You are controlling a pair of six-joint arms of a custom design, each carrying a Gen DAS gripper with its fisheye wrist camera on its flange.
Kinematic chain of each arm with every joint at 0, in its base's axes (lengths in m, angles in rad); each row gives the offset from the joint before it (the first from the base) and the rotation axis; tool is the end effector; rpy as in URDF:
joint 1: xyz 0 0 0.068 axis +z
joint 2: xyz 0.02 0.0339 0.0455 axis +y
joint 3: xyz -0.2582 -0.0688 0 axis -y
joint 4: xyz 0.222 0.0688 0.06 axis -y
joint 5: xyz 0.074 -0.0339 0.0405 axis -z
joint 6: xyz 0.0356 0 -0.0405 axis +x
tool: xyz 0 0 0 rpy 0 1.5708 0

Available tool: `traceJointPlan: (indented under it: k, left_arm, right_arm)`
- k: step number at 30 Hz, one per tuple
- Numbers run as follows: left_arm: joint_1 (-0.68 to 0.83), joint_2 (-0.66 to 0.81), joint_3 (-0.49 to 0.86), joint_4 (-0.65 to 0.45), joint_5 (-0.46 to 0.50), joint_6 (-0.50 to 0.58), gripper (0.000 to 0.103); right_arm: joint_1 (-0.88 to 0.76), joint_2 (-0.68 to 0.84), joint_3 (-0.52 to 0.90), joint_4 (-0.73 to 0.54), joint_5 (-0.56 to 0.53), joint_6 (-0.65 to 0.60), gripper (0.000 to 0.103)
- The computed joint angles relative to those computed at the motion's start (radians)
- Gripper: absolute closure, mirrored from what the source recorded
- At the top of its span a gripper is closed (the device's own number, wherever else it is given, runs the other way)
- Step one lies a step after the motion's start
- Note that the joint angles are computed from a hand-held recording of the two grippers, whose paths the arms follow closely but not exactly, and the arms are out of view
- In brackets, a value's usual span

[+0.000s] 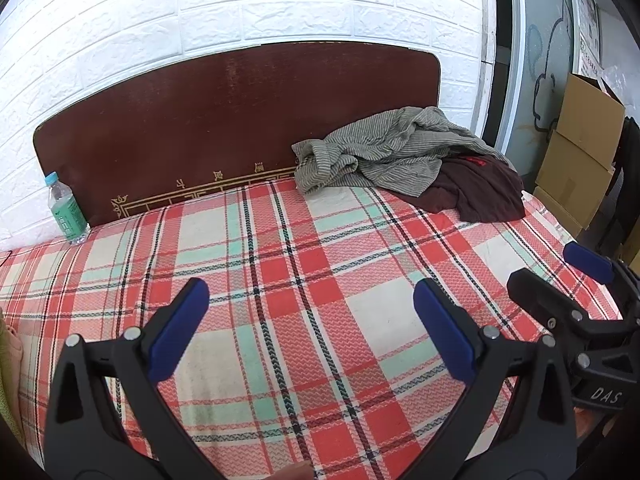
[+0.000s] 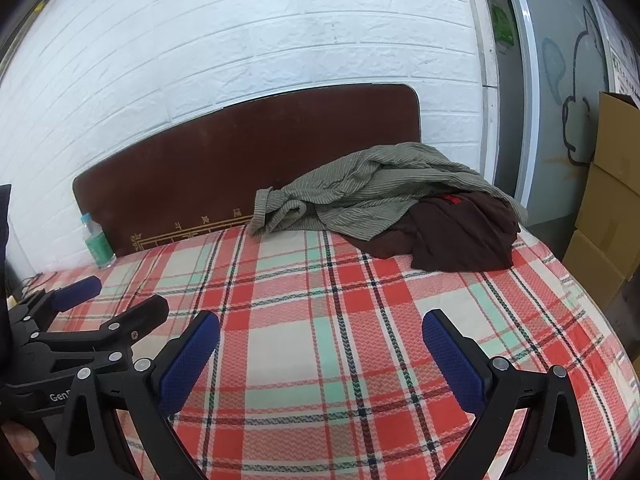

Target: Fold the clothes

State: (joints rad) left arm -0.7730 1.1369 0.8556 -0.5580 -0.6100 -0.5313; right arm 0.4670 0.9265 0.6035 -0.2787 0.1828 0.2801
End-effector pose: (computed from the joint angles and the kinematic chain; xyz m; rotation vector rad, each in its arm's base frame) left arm 0.1648 -0.1323 0.2670 0.0019 2.2271 0.0393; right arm 0.1675 0.0772 0.2447 -0.0981 2.1680 0.2314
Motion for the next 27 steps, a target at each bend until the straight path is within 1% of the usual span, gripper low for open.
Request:
traceJointPlan:
  k: [12,20,27]
  left_arm:
    - [-0.005,0.021,0.021,0.010,-0.012,-0.004,0.001]
    - [0.024,0.056,0.031,0.033,0.017,0.004,0.001]
    - [0.057,0.093,0.049,0.056,0.041,0.023,0.001]
  right_arm:
    - [-0.019,0.011,0.014,-0.003,-0.019,-0.023,0.000]
    - [-0.063,0.054,0.036,0.009,-0.053,-0.049,0.000]
    - [-0.086,0.097,0.069,0.031,-0.069,-0.096,0.000]
